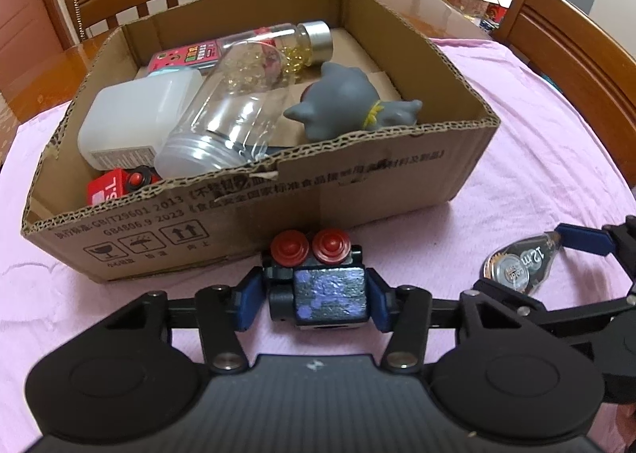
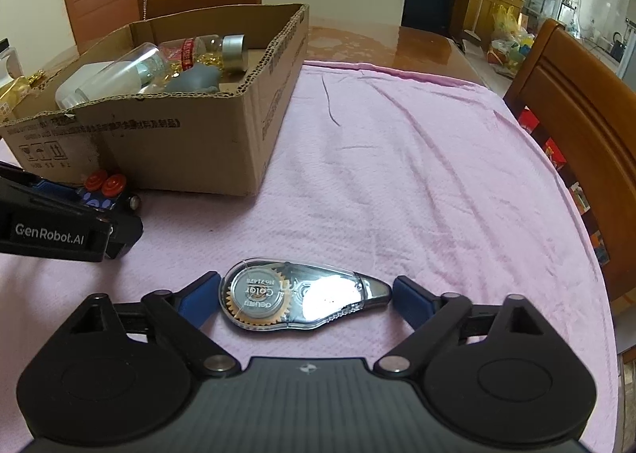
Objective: Organize rigid objects
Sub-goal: 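Carry the tape dispenser and cube over the cardboard box and lower them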
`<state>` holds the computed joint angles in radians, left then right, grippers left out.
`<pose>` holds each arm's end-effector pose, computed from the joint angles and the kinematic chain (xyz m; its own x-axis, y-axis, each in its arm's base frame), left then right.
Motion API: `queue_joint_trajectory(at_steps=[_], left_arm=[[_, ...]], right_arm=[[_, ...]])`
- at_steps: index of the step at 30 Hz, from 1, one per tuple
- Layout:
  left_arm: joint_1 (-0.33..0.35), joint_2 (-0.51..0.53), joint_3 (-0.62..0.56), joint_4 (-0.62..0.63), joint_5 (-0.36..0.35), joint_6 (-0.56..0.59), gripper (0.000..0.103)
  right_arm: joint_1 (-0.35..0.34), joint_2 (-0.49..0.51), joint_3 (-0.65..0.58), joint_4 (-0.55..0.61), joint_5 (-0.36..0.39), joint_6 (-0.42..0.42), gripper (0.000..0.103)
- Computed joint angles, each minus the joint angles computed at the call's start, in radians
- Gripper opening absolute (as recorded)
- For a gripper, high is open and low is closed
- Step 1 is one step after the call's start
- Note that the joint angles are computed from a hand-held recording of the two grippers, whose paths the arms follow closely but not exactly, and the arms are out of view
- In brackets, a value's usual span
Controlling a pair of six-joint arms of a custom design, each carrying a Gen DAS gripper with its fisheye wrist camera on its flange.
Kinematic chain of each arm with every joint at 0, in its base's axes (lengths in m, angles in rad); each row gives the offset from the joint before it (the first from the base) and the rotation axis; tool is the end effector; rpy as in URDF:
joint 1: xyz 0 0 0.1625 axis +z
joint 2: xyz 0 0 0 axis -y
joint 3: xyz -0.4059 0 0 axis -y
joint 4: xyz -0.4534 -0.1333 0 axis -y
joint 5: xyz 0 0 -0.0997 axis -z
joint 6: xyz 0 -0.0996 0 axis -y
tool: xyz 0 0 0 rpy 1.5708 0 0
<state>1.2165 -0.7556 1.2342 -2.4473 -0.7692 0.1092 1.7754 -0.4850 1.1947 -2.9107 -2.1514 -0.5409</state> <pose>-0.0912 -0.8370 0.2068 -0.7096 0.0746 -0.7006 0.3995 0.8616 -0.3130 0.2462 -0.7993 0.0478 -0.6736 -0.2816 0.6833 -0.5961 0.7536 -0.2770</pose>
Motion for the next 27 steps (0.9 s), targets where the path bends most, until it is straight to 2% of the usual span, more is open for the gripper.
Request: queue_joint_trajectory(at_steps=[8, 15, 22, 27], left_arm=[[0.01, -0.039, 0.001, 0.085, -0.078, 0.049, 0.05], [-0.002, -0.09, 0.001, 0.199, -0.093, 0.082, 0.05], [-0.02, -0.133, -0.023, 0.29, -0.108, 0.094, 0.05], [-0.028, -0.139, -0.06, 0.294, -0.106, 0.098, 0.05]], right_arm=[[-0.001, -0.032, -0.008, 0.112, 0.031, 0.021, 0.093], [0.005, -0.071, -0.031, 0.246, 0.076, 0.018, 0.093], [0.028, -0.091, -0.081, 0.365, 0.137, -0.054, 0.093], [0.05, -0.05, -0.181, 0.405, 0.202, -0.145, 0.093]])
